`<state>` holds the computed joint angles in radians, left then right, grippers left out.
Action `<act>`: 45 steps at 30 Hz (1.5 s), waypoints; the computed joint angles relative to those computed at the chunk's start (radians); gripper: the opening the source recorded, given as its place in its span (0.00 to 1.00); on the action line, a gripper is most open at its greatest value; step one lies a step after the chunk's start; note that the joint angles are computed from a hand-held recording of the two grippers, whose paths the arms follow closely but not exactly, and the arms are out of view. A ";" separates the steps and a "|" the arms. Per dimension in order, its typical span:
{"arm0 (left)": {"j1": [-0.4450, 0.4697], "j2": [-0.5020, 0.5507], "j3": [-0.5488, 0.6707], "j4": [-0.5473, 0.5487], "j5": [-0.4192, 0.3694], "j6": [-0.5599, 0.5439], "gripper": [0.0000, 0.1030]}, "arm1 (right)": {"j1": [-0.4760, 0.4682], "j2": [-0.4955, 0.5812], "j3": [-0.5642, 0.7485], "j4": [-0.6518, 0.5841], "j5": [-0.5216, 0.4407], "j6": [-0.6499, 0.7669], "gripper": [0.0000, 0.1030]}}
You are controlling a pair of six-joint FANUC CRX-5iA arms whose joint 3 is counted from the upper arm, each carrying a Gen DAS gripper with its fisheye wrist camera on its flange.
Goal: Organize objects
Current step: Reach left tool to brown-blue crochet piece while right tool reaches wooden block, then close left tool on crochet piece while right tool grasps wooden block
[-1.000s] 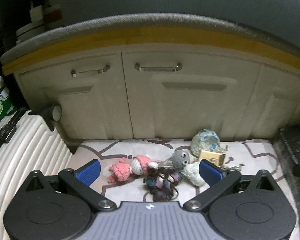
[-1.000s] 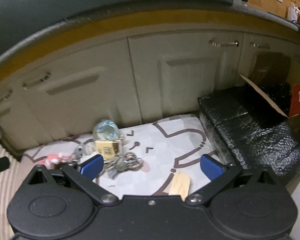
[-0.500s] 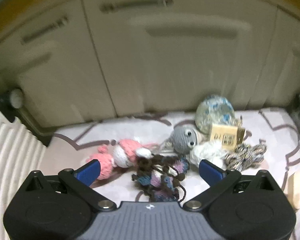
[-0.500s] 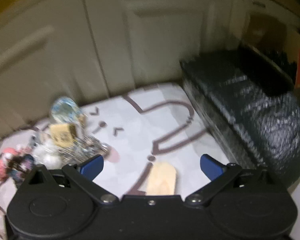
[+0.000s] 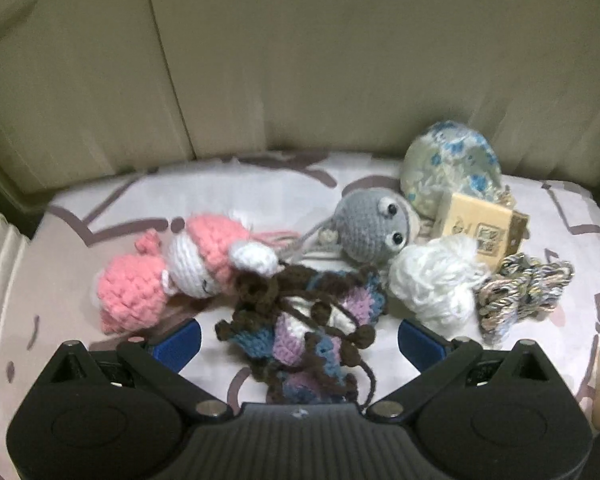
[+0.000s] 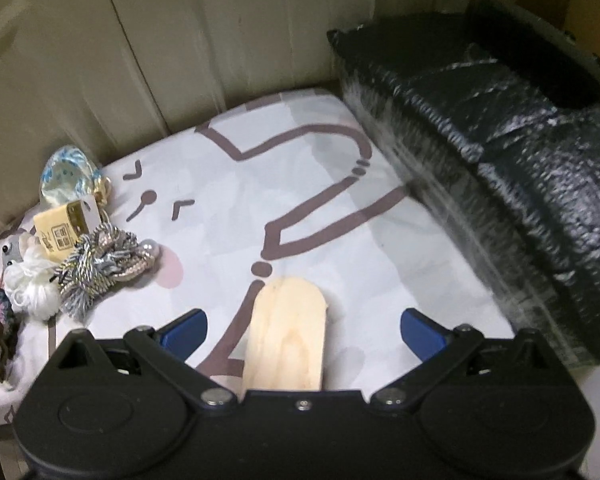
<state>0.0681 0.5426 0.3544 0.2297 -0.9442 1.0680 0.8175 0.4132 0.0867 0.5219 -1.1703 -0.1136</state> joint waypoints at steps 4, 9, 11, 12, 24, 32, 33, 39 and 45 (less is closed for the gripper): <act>0.000 0.007 -0.019 -0.001 0.023 0.012 1.00 | -0.010 0.004 0.004 -0.043 0.028 0.022 1.00; -0.003 0.024 0.003 -0.032 -0.002 0.034 0.95 | -0.020 0.011 0.017 -0.090 0.049 0.039 0.88; 0.000 0.033 0.018 -0.034 -0.022 0.053 0.90 | -0.023 0.019 0.029 -0.108 0.039 0.044 0.82; 0.000 0.041 0.028 -0.034 -0.036 0.056 0.88 | -0.023 0.024 0.036 -0.113 0.033 0.048 0.80; -0.002 -0.002 -0.040 -0.002 0.016 0.005 0.37 | -0.012 0.072 0.119 -0.115 -0.069 0.156 0.46; 0.018 -0.032 -0.041 0.033 -0.012 -0.009 0.26 | -0.005 0.059 0.116 -0.109 -0.064 0.156 0.45; 0.020 -0.045 -0.051 0.037 -0.011 -0.016 0.26 | -0.002 0.055 0.114 -0.102 -0.065 0.153 0.45; 0.035 -0.129 -0.116 0.082 0.021 -0.075 0.26 | 0.016 0.024 0.104 -0.050 -0.074 0.109 0.44; 0.056 -0.212 -0.174 0.125 0.050 -0.102 0.26 | 0.043 -0.011 0.097 0.013 -0.085 0.075 0.44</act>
